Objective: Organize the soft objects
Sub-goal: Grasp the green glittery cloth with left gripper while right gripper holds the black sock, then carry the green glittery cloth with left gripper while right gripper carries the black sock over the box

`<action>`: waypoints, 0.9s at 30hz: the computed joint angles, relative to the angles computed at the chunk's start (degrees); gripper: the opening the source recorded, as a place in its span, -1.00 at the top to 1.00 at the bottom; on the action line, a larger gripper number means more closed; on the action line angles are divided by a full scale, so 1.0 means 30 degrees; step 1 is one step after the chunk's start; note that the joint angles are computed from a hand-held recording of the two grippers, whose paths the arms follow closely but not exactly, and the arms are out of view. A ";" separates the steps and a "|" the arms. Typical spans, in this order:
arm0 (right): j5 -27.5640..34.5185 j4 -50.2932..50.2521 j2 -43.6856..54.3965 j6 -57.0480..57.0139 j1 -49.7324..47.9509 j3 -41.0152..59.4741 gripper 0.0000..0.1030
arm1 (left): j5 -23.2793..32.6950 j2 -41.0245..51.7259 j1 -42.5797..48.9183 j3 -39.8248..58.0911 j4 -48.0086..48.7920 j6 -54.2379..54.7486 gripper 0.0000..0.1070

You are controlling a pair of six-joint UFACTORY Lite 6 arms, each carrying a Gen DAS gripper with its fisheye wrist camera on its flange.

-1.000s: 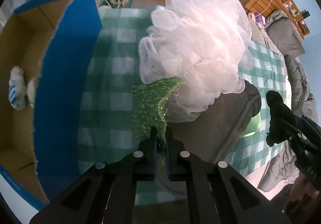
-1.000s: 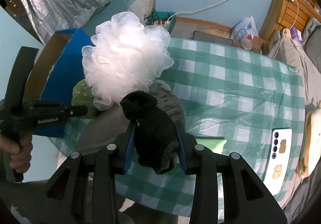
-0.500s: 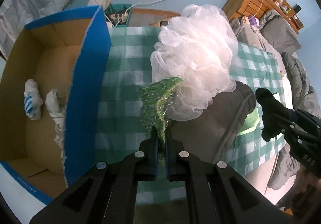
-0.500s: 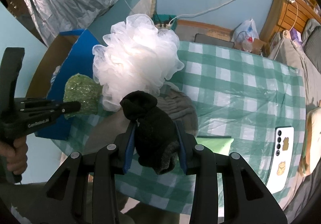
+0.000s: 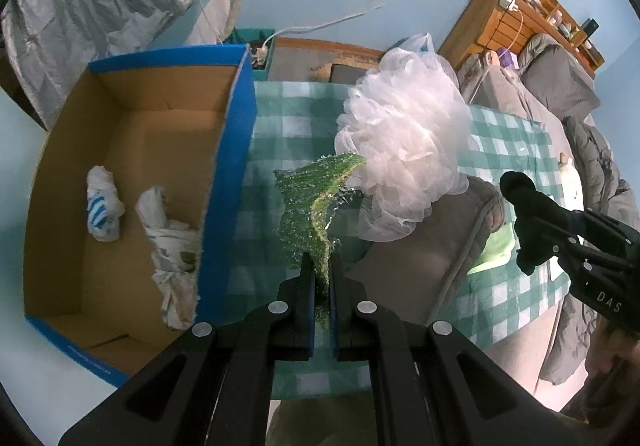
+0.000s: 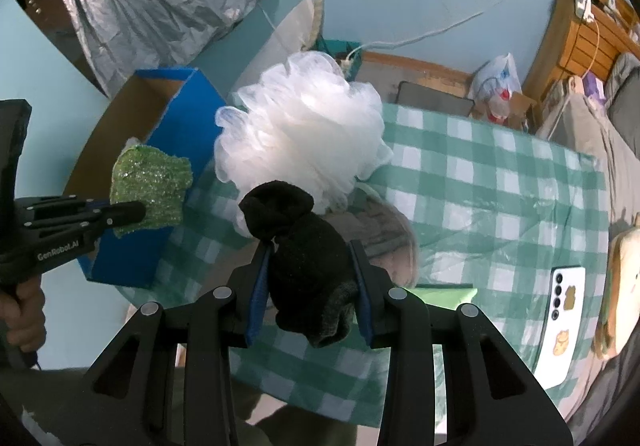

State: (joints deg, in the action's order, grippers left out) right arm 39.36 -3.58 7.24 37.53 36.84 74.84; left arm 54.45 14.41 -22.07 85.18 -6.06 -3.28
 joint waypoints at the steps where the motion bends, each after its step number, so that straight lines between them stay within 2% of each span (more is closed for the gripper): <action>1: 0.0116 -0.0076 0.0096 0.0045 0.0043 0.0231 0.31 | 0.0037 -0.0126 0.0057 -0.0006 0.0004 0.0026 0.90; 14: 0.1571 -0.0614 0.1922 0.0129 0.0720 0.4167 0.31 | 0.0594 -0.1309 0.1274 0.0282 0.0155 0.0922 0.90; 27: 0.3201 -0.0744 0.4986 -0.0456 0.1463 0.9536 0.31 | 0.1017 -0.2223 0.2902 0.0452 -0.0034 0.1618 0.90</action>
